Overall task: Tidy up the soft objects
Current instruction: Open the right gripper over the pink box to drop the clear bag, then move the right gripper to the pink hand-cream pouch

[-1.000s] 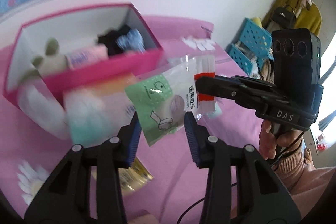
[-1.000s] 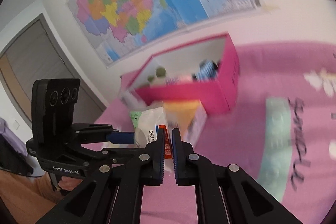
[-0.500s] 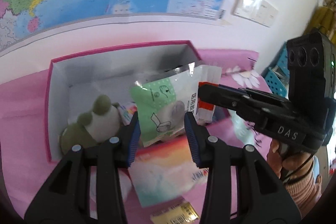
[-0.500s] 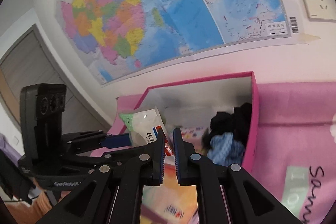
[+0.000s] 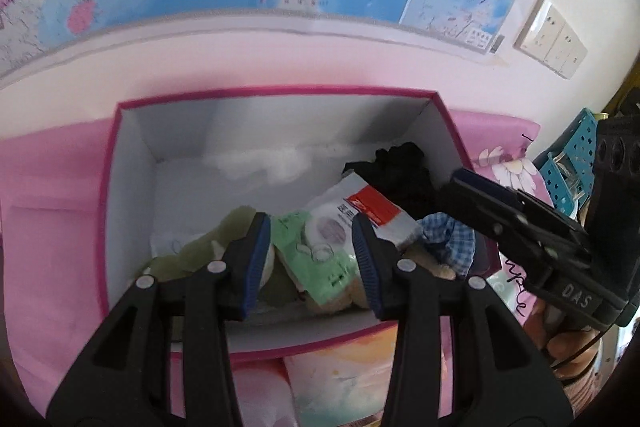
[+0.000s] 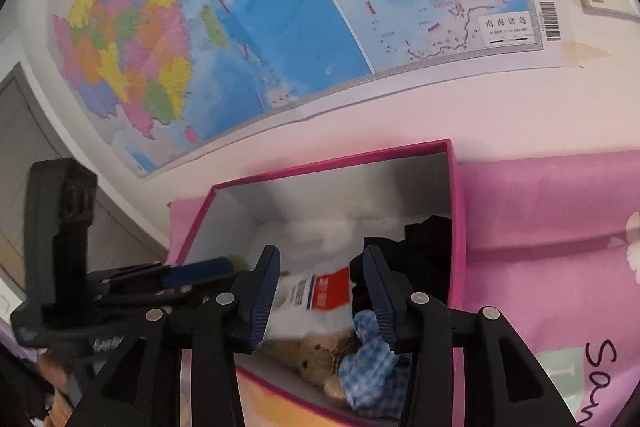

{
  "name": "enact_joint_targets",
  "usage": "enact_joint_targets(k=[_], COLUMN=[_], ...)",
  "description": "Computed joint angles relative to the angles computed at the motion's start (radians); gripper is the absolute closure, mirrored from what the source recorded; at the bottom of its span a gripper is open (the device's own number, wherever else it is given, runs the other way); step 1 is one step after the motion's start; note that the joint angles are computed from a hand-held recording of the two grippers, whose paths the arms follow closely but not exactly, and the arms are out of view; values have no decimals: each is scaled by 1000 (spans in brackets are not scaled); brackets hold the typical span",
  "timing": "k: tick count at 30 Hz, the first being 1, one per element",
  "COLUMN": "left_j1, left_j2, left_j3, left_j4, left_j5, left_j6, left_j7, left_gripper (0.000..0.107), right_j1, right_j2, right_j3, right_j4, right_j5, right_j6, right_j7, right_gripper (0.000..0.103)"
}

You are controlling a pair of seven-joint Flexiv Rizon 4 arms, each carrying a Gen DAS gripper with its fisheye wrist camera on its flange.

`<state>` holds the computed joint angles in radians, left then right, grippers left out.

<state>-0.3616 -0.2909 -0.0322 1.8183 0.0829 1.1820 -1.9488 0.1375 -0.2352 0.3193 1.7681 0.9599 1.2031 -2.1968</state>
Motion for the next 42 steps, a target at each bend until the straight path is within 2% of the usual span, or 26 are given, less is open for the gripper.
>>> enact_joint_targets(k=[2, 5, 9, 10, 13, 17, 21, 22, 23, 24, 26, 29, 31, 32, 33, 34, 36, 39, 41, 42], left_j1=[-9, -29, -9, -9, -17, -11, -41, -47, -29, -20, -56, -53, -80, -80, -74, -74, -86, -92, -95, -98], left_j2=[20, 42, 96, 114, 162, 233, 292, 301, 315, 322, 317, 304, 288, 281, 278, 273, 264, 256, 253, 254], left_j3=[7, 21, -18, -22, -29, -65, -104, -101, -104, -109, -101, -107, -114, -117, -109, -110, -138, -135, -170, -173], left_j4=[23, 42, 134, 161, 224, 348, 491, 508, 514, 523, 558, 580, 609, 614, 607, 609, 642, 655, 684, 693], left_j5=[26, 82, 47, 41, 44, -42, -245, -237, -165, -133, -216, -196, -305, -308, -246, -241, -357, -354, -465, -485], left_j6=[33, 66, 161, 182, 231, 318, 427, 432, 419, 415, 433, 411, 428, 424, 409, 405, 434, 436, 459, 461], left_j7=[-5, -28, 39, 52, 68, 144, 303, 293, 232, 201, 257, 218, 285, 282, 229, 219, 290, 263, 327, 334], left_gripper=[62, 59, 59, 59, 58, 55, 53, 52, 52, 52, 52, 52, 52, 52, 52, 52, 52, 52, 52, 52], right_j1=[-12, -4, 11, -6, 24, 58, 93, 101, 111, 123, 140, 159, 170, 174, 177, 181, 187, 193, 199, 198], right_j2=[35, 64, 143, 180, 225, 308, 377, 400, 409, 411, 420, 424, 422, 418, 416, 411, 397, 377, 362, 362], right_j3=[11, 4, -22, -7, -45, -84, -130, -139, -146, -157, -171, -180, -177, -178, -179, -177, -171, -161, -149, -149], right_j4=[32, 54, 101, 127, 156, 225, 295, 324, 340, 343, 367, 396, 414, 422, 430, 436, 446, 458, 466, 466], right_j5=[28, 43, 123, 152, 184, 205, 214, 212, 207, 206, 196, 182, 170, 167, 168, 165, 159, 152, 150, 150], right_j6=[9, 1, -55, -77, -116, -169, -228, -242, -241, -239, -254, -258, -250, -254, -255, -249, -245, -240, -229, -229], right_j7=[-66, -103, -218, -257, -301, -347, -373, -375, -368, -368, -355, -346, -332, -326, -324, -316, -299, -282, -270, -270], right_gripper=[58, 58, 58, 58, 58, 57, 56, 56, 55, 55, 54, 54, 54, 54, 54, 54, 54, 54, 54, 54])
